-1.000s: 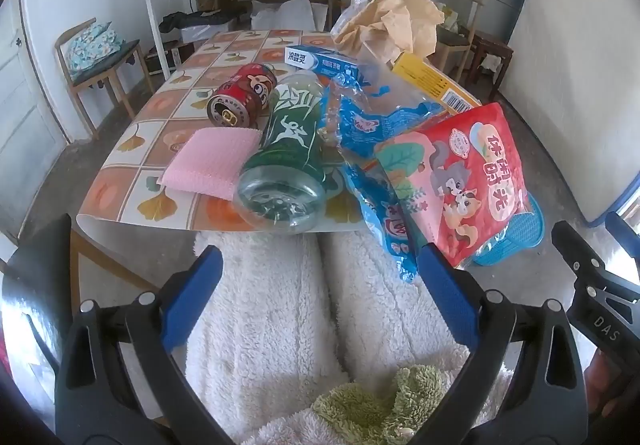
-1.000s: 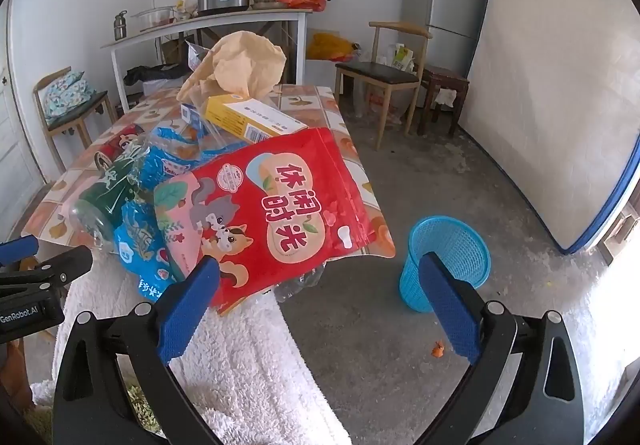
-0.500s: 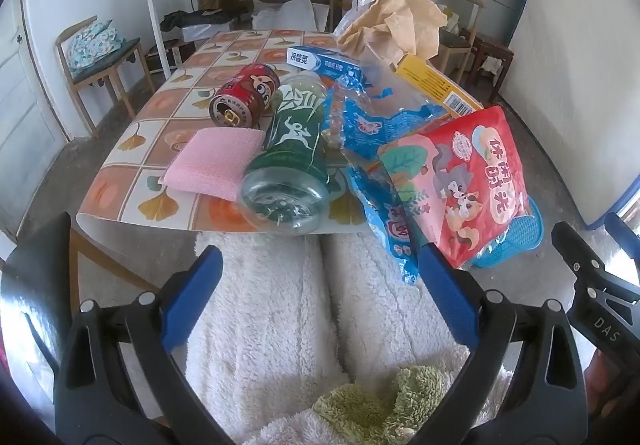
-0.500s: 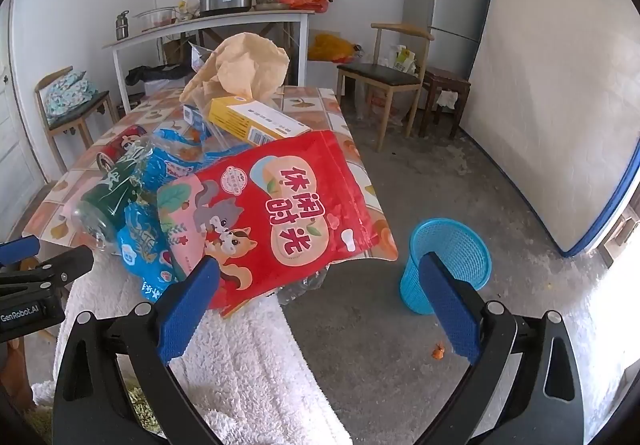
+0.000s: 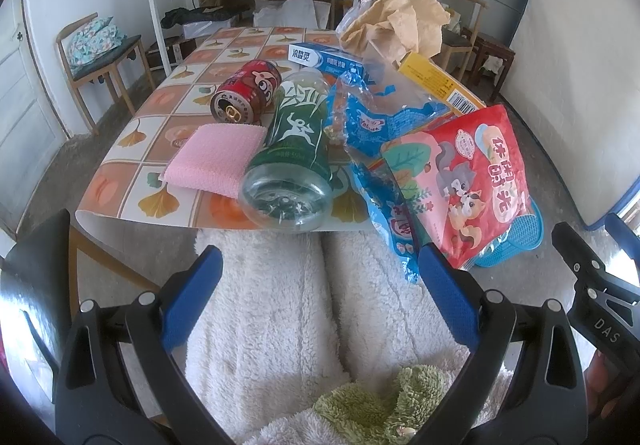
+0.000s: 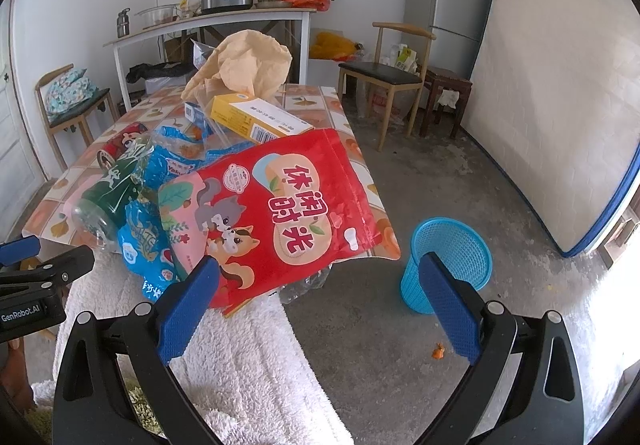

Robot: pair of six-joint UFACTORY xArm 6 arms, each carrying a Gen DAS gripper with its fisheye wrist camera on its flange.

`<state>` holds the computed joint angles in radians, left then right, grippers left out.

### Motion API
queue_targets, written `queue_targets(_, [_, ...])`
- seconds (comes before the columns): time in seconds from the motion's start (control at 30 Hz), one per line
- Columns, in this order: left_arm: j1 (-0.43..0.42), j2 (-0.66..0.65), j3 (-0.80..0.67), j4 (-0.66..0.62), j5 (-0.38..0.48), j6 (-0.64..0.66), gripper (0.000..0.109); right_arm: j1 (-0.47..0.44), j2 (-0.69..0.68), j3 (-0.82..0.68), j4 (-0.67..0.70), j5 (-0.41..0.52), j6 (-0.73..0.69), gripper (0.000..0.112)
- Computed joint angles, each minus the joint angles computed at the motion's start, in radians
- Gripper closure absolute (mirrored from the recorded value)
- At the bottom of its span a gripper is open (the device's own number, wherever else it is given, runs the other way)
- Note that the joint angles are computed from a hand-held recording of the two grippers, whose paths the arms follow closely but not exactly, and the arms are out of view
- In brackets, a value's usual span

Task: Collect trash

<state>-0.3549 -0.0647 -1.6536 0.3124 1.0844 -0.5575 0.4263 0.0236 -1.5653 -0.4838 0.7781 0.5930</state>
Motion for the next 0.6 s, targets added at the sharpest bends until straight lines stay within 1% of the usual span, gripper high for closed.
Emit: queue_targets(0.6, [-0.001,-0.010,0.036,-0.002,-0.019,-0.012,0.014,-0.003,-0.005,0.013,-0.001,-0.008,-0.001,0.016])
